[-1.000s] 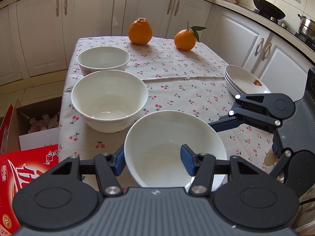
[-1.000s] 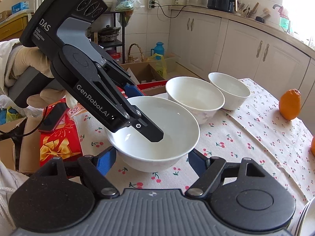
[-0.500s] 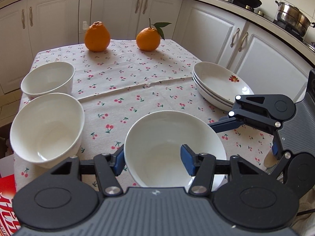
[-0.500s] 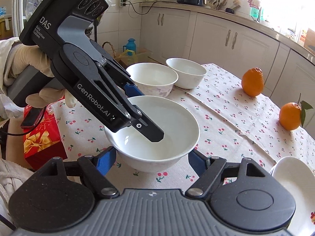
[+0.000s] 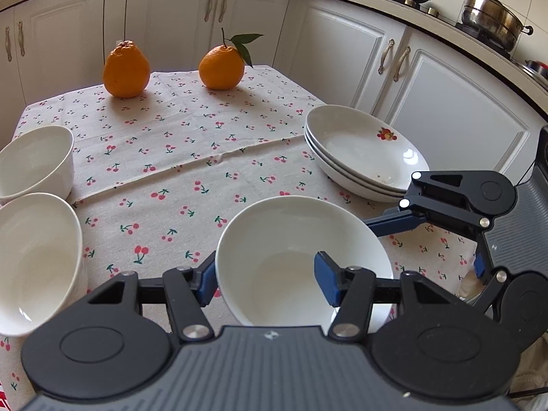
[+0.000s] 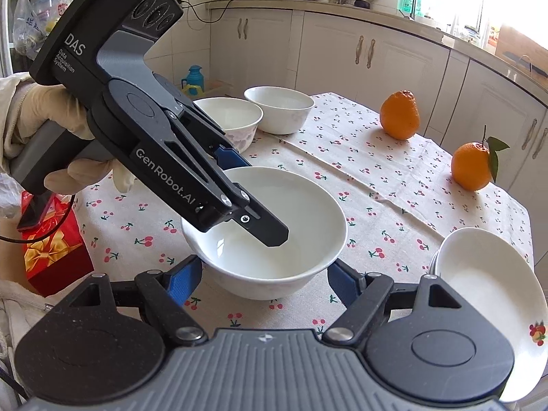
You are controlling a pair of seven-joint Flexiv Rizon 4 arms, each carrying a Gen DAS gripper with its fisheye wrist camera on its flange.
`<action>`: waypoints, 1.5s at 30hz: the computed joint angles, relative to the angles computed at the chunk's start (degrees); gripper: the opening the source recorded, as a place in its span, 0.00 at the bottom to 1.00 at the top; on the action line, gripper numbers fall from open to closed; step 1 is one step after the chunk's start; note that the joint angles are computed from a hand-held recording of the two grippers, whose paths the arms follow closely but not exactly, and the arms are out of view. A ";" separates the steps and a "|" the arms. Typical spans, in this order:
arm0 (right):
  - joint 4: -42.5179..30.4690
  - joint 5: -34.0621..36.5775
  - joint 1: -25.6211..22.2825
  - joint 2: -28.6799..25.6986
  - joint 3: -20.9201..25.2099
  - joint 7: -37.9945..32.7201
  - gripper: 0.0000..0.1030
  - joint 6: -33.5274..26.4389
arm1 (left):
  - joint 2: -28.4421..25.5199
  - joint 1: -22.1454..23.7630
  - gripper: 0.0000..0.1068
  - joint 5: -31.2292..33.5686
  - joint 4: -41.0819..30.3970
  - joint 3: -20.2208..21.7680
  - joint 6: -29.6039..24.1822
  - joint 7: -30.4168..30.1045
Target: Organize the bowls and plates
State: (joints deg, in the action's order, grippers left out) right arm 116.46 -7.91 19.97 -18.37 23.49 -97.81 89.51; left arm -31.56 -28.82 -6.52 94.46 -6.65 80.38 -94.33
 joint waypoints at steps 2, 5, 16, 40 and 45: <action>0.12 -0.16 0.28 0.03 -0.58 0.20 0.82 0.24 | -0.30 -0.02 0.53 0.05 -0.45 -0.03 -0.03 0.07; 0.42 -0.91 1.22 0.06 -1.93 1.11 0.82 0.52 | -0.55 0.12 0.53 -0.06 -0.69 -0.30 0.36 0.27; 0.33 -2.10 0.89 -0.38 -1.97 2.13 0.82 0.23 | -1.05 0.01 0.53 -0.25 -0.80 -0.20 0.82 -0.10; 0.51 -4.32 0.93 -0.58 -1.88 3.36 1.00 4.41 | 2.63 -9.94 0.91 10.01 2.31 13.94 5.21 -7.90; -0.51 -6.66 2.12 -1.03 -2.79 3.61 1.00 4.93 | 5.69 -14.59 0.92 17.48 4.06 21.71 4.90 -15.82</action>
State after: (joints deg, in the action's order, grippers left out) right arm 115.94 -14.58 22.08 -19.40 20.71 -94.20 94.44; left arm -25.88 -43.41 10.96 98.52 15.06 85.27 -110.15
